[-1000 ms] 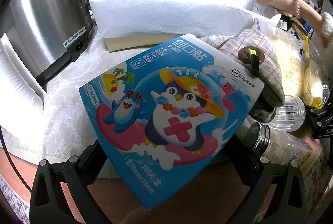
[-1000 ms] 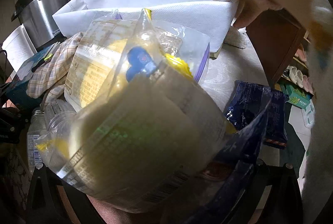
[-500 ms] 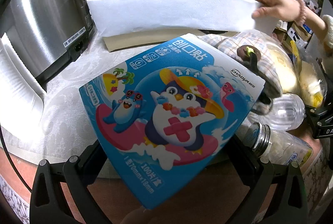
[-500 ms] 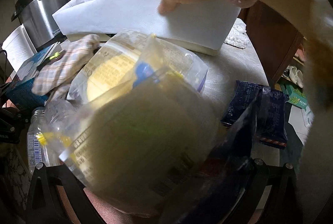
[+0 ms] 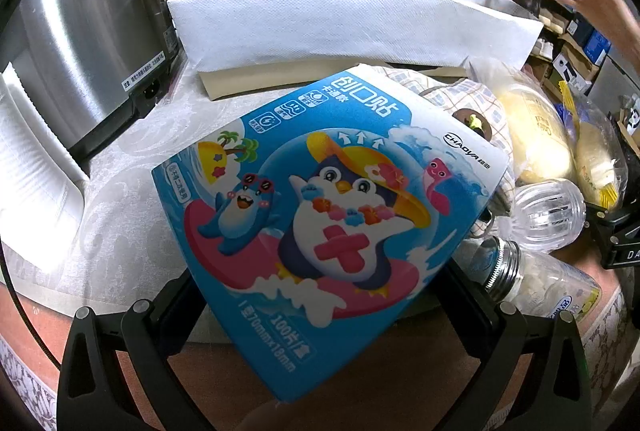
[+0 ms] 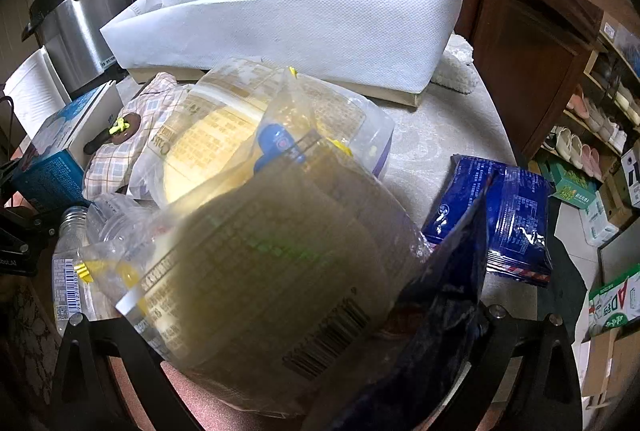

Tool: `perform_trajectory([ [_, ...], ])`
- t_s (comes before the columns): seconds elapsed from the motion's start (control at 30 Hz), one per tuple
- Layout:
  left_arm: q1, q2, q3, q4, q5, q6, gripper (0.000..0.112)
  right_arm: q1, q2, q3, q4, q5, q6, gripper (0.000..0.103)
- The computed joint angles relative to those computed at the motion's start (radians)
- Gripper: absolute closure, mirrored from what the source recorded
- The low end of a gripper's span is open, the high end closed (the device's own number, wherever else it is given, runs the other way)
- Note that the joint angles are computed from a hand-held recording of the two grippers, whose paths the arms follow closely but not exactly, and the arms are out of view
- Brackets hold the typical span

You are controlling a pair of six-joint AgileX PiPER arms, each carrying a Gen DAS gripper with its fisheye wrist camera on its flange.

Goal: Organize objects

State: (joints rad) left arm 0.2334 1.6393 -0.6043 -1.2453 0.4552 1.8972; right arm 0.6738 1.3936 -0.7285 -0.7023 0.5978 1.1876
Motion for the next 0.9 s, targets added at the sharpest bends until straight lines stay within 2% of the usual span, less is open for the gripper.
perform_trajectory([
  [0.9,-0.001,0.002,-0.003,0.002,-0.004,-0.009,0.01,-0.002,0.003,0.002,-0.004,-0.005,0.004,0.0],
])
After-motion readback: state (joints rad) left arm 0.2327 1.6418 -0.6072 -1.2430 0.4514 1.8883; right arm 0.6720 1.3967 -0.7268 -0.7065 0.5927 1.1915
